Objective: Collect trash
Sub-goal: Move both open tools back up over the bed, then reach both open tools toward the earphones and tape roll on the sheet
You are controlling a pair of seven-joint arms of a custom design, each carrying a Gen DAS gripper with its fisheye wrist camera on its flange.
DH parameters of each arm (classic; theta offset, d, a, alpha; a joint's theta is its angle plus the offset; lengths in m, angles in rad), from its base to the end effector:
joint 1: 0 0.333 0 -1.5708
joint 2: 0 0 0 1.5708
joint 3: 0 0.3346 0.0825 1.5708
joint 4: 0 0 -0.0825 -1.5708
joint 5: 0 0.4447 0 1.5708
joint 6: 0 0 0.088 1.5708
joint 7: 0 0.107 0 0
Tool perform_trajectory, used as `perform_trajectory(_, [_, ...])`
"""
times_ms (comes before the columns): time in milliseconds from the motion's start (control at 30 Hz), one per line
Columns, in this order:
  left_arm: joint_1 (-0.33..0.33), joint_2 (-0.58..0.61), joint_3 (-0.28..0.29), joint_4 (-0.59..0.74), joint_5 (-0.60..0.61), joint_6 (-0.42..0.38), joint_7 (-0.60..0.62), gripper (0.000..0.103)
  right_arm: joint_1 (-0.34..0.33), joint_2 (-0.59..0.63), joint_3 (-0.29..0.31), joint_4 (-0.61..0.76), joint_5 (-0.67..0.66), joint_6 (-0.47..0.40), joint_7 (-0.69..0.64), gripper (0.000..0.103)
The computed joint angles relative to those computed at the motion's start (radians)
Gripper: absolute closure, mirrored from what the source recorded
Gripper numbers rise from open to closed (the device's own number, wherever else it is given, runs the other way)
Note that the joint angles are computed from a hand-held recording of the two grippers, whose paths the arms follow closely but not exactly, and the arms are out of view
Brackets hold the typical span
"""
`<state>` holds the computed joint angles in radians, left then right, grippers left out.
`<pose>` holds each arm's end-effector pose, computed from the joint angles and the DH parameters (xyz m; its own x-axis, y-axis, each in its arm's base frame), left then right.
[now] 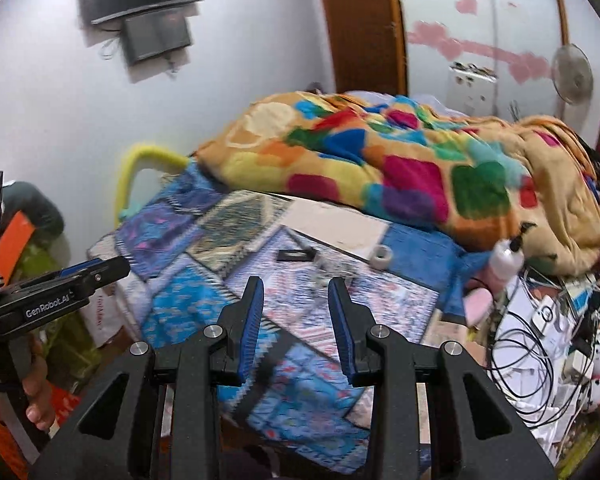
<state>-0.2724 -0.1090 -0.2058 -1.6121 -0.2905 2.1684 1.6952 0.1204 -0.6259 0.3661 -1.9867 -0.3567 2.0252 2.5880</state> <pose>0.5412 -0.3029 0.7570 -0.5513 -0.8128 0.1885 -0.7065 0.3346 -0.6236 0.3687 0.2479 0.7797 -0.3846 -0.9088 -0.1616 -0.5776 0.3734 -0.7259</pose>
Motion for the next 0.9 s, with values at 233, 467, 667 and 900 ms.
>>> perform_trajectory(233, [-0.028,0.130,-0.047,0.075,0.049,-0.028,-0.005,0.055,-0.010,-0.045,-0.073,-0.111,0.048,0.044,-0.033,0.073])
perform_trajectory(467, [-0.047,0.249,-0.078,0.153,0.098,-0.042,-0.039,0.055,-0.044,-0.020,-0.114,-0.168,0.072,0.082,-0.081,0.055])
perform_trajectory(667, [-0.063,0.361,-0.096,0.247,0.130,-0.050,-0.091,0.055,-0.053,0.026,-0.184,-0.219,0.137,0.178,-0.141,0.055])
perform_trajectory(900, [-0.100,0.472,-0.102,0.356,0.213,-0.084,-0.136,0.055,-0.076,0.122,-0.231,-0.218,0.192,0.237,-0.219,0.055])
